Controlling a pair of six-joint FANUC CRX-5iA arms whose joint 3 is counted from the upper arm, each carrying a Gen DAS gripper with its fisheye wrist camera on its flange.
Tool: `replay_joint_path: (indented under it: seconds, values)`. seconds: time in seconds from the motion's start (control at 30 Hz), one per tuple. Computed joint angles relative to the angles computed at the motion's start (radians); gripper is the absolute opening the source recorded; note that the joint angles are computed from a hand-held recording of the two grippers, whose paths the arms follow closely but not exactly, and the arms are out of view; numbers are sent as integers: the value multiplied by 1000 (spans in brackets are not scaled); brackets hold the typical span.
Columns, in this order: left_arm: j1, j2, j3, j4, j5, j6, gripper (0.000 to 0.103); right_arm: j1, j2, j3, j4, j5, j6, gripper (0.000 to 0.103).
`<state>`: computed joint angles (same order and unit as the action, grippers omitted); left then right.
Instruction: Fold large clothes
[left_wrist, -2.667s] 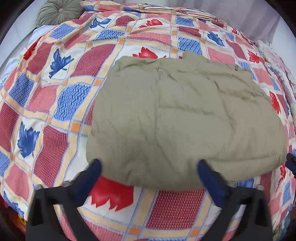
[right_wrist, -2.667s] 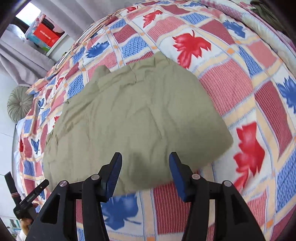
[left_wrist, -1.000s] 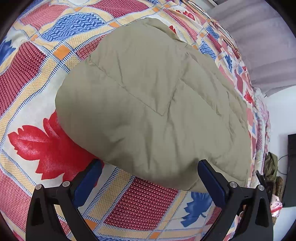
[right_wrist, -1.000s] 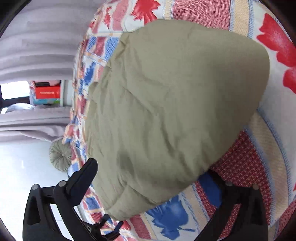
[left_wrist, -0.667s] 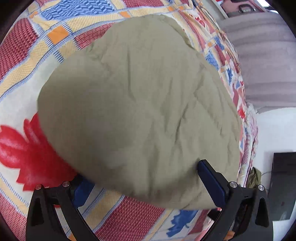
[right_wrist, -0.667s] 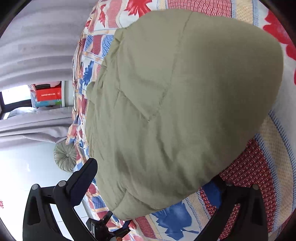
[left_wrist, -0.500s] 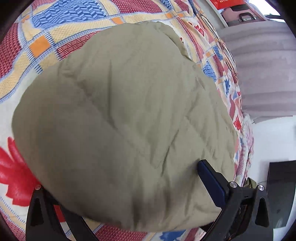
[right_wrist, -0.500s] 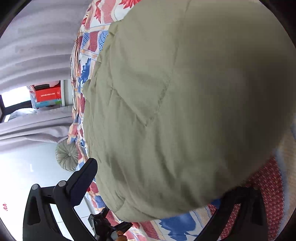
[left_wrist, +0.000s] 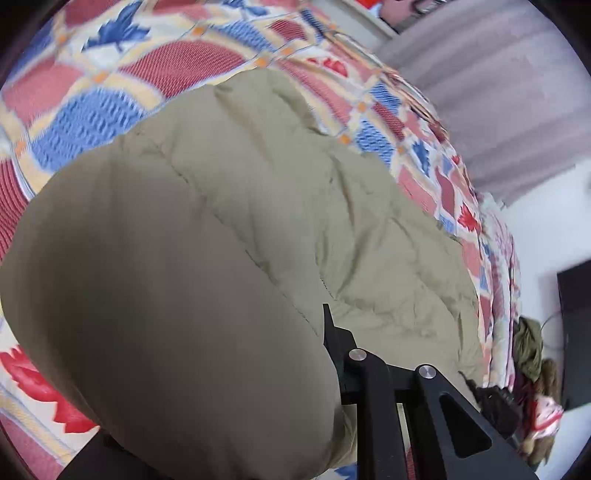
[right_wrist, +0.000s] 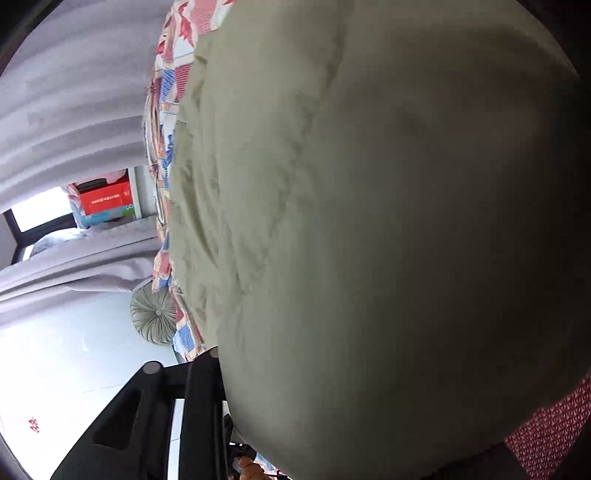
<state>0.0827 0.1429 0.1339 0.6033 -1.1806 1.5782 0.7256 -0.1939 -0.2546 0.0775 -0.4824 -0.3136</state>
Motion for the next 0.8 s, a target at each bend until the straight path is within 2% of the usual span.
replay_joint_path:
  seconds: [0.13, 0.37, 0.43, 0.63, 0.73, 0.8]
  values:
    - [16, -38, -6, 13, -38, -43, 22, 21, -40, -9, 12, -6, 9, 25]
    - [85, -173, -123, 27, -157, -108, 22, 113, -141, -20, 4, -126, 10, 25]
    - [110, -216, -168, 31, -205, -120, 22, 164, -184, -56, 49, -142, -62, 25]
    - [205, -333, -305, 22, -356, -159, 22, 367, -323, -202, 254, -187, -400, 25]
    - [228, -365, -355, 5, -385, -183, 22, 454, -368, -262, 330, -212, -551, 25]
    - [234, -372, -374, -4, -391, -182, 23, 475, -379, -290, 360, -210, -605, 26]
